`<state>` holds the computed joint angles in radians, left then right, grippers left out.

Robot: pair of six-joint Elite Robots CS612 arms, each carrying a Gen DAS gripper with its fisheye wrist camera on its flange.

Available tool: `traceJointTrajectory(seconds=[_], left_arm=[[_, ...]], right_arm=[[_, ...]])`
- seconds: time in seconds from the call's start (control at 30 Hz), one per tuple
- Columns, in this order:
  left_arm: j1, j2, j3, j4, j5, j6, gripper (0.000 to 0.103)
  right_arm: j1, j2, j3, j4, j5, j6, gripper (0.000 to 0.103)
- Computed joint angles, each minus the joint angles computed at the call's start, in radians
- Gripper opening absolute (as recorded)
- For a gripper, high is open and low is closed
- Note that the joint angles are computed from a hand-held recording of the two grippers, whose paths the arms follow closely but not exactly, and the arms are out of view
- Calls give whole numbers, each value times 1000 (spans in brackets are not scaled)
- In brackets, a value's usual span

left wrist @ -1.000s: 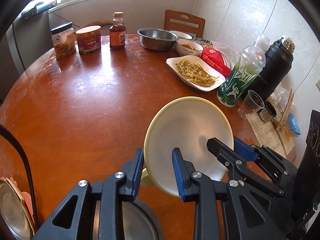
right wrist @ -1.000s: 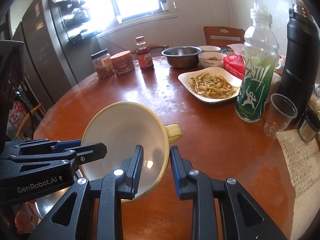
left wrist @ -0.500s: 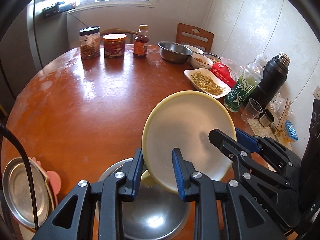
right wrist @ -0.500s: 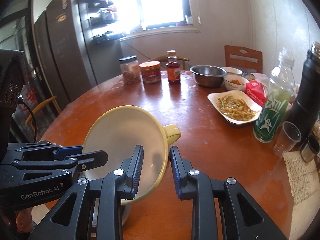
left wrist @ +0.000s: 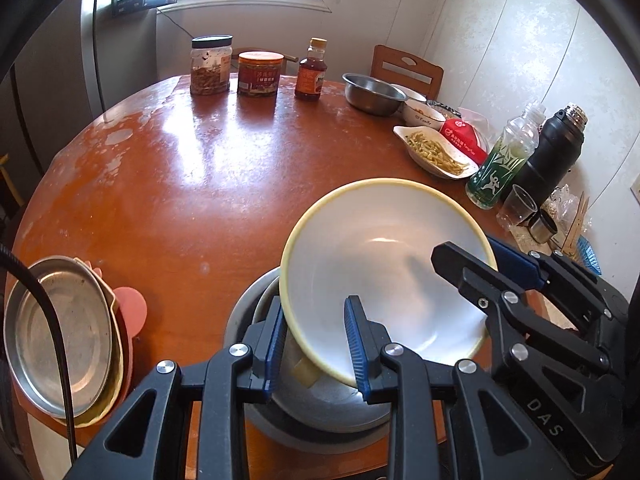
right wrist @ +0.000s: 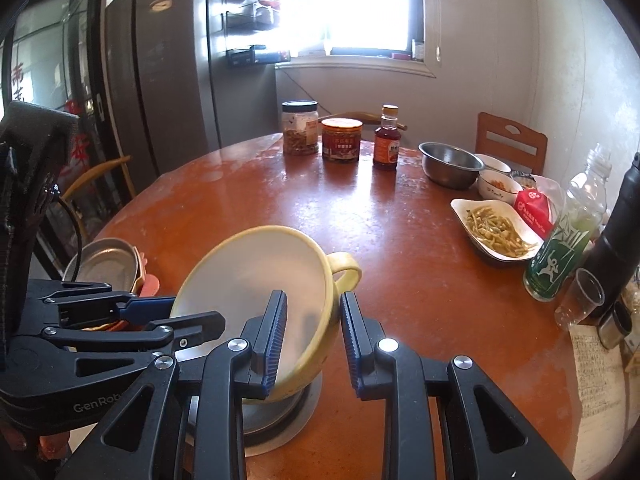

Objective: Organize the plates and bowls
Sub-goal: 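Lower the cream-yellow bowl into the steel mixing bowl with the right tool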

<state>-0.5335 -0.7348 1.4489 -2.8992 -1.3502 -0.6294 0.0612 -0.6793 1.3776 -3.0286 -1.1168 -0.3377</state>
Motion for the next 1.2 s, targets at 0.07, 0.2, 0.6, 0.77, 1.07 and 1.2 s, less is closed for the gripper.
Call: traceJointTrajectory(seconds=[0.07, 0.2, 0.6, 0.77, 1.07, 1.2], left_arm=[[-1, 1, 6, 0, 0, -6, 30], [-6, 2, 12, 9, 14, -6, 30], [-12, -3, 27, 26, 35, -9, 30], [-13, -3, 32, 19, 40, -2, 31], [-15, -4, 37, 16, 49, 1, 32], [-14, -5, 40, 6, 49, -2, 33]], right_arm=[[1, -2, 7, 2, 2, -7, 28], [6, -5, 18, 0, -14, -22, 28], [13, -19, 50, -24, -25, -44, 28], [15, -19, 53, -20, -28, -43, 28], [17, -22, 59, -26, -26, -48, 28], [18, -24, 62, -30, -21, -53, 28]])
